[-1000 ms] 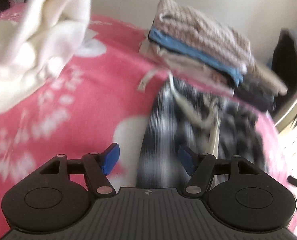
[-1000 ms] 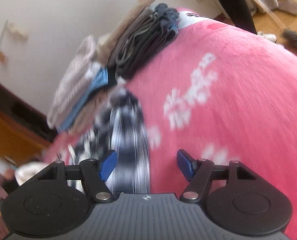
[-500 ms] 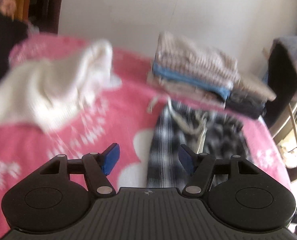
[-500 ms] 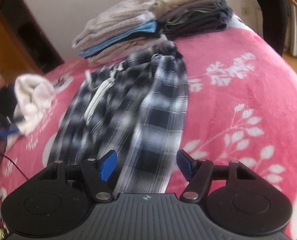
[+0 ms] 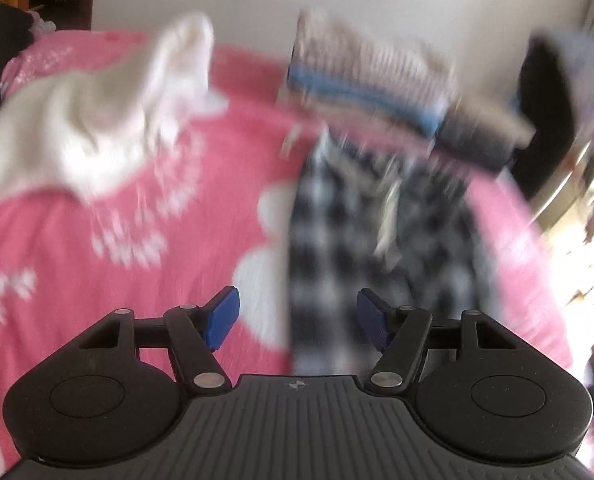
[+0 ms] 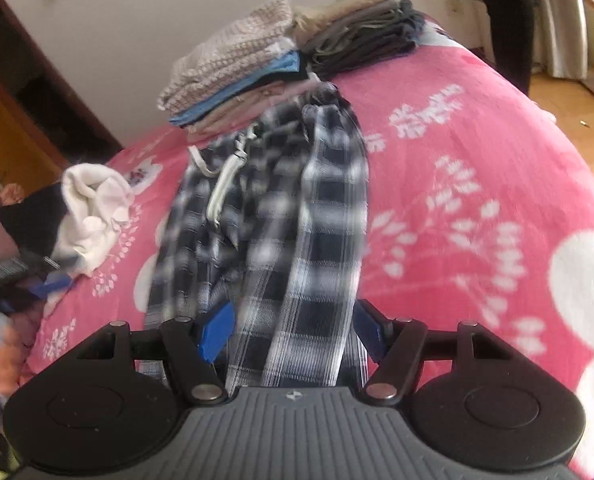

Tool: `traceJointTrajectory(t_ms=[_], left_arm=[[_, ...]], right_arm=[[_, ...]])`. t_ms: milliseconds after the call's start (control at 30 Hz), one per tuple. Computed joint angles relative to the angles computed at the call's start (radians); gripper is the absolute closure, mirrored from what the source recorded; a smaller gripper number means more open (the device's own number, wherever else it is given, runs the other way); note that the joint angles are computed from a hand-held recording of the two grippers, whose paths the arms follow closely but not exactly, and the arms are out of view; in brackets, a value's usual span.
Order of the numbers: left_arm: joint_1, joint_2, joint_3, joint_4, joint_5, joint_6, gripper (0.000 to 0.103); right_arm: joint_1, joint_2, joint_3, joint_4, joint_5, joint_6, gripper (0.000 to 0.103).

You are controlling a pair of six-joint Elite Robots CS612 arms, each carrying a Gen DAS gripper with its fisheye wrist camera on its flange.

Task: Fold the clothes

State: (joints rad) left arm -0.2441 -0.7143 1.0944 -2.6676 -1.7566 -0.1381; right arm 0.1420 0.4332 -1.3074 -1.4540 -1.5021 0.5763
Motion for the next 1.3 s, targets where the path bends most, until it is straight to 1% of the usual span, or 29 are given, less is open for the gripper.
traceJointTrajectory(t_ms=[67,100,133,167,200,233,333,367,400,433,467,500,533,567,600,667,767,867,933,1033,1100,1167,1233,1300], left_arm=[[-0.006,0.01,0.025,-0.027,-0.008,-0.005,0.046],[-0.003,0.013,0.037,-0.048,-0.037,-0.015,0.047],[0.0,0.015,0.049,-0.062,-0.06,-0.017,0.049],[0.0,0.017,0.055,-0.062,-0.074,0.004,0.052],[-0.002,0.019,0.058,-0.058,-0.078,0.042,0.057],[-0.006,0.02,0.063,-0.071,-0.064,0.078,0.058],[-0.024,0.022,0.088,-0.143,0.012,0.15,0.068],[-0.029,0.023,0.094,-0.162,0.034,0.171,0.073],[-0.034,0.023,0.1,-0.181,0.052,0.193,0.078],[-0.038,0.023,0.105,-0.199,0.068,0.215,0.081],[-0.041,0.024,0.11,-0.214,0.081,0.233,0.087],[-0.044,0.025,0.112,-0.226,0.091,0.246,0.09],[-0.045,0.026,0.114,-0.234,0.096,0.25,0.092],[-0.046,0.025,0.116,-0.242,0.102,0.248,0.095],[-0.047,0.025,0.118,-0.249,0.108,0.245,0.099],[-0.046,0.027,0.113,-0.251,0.112,0.221,0.101],[-0.036,0.032,0.098,-0.229,0.094,0.179,0.102],[-0.033,0.036,0.088,-0.221,0.093,0.16,0.102],[-0.033,0.038,0.086,-0.218,0.097,0.163,0.102],[-0.033,0.04,0.082,-0.216,0.102,0.169,0.102],[-0.033,0.042,0.081,-0.217,0.107,0.168,0.101],[-0.033,0.044,0.08,-0.223,0.114,0.147,0.101],[-0.03,0.045,0.078,-0.223,0.117,0.112,0.101],[-0.026,0.047,0.075,-0.223,0.11,0.084,0.102]], right_arm=[[0.013,-0.008,0.019,0.015,-0.047,-0.009,0.037],[0.02,-0.012,0.028,0.022,-0.07,-0.013,0.038],[0.027,-0.016,0.038,0.028,-0.094,-0.019,0.041],[0.033,-0.019,0.048,0.03,-0.117,-0.032,0.043],[0.04,-0.024,0.06,0.036,-0.141,-0.043,0.044],[0.044,-0.03,0.073,0.04,-0.154,-0.056,0.045],[0.057,-0.044,0.119,0.036,-0.205,-0.107,0.046],[0.061,-0.051,0.141,0.036,-0.229,-0.127,0.046],[0.062,-0.055,0.155,0.034,-0.229,-0.133,0.047],[0.062,-0.058,0.169,0.033,-0.229,-0.138,0.055],[0.062,-0.062,0.182,0.032,-0.226,-0.142,0.073],[0.061,-0.064,0.191,0.038,-0.213,-0.137,0.08],[0.06,-0.066,0.198,0.042,-0.205,-0.135,0.097],[0.062,-0.064,0.198,0.038,-0.215,-0.142,0.102],[0.064,-0.063,0.196,0.032,-0.228,-0.15,0.102],[0.07,-0.058,0.181,0.001,-0.275,-0.175,0.103],[0.073,-0.056,0.155,-0.055,-0.361,-0.203,0.103],[0.063,-0.063,0.148,-0.094,-0.459,-0.215,0.103],[0.049,-0.07,0.15,-0.093,-0.509,-0.196,0.103],[0.031,-0.074,0.157,-0.045,-0.58,-0.145,0.103],[0.016,-0.064,0.148,0.027,-0.608,-0.078,0.103],[0.001,-0.049,0.135,0.097,-0.607,-0.011,0.103],[-0.004,-0.034,0.129,0.15,-0.623,0.024,0.103],[-0.003,-0.026,0.127,0.204,-0.675,0.057,0.103]])
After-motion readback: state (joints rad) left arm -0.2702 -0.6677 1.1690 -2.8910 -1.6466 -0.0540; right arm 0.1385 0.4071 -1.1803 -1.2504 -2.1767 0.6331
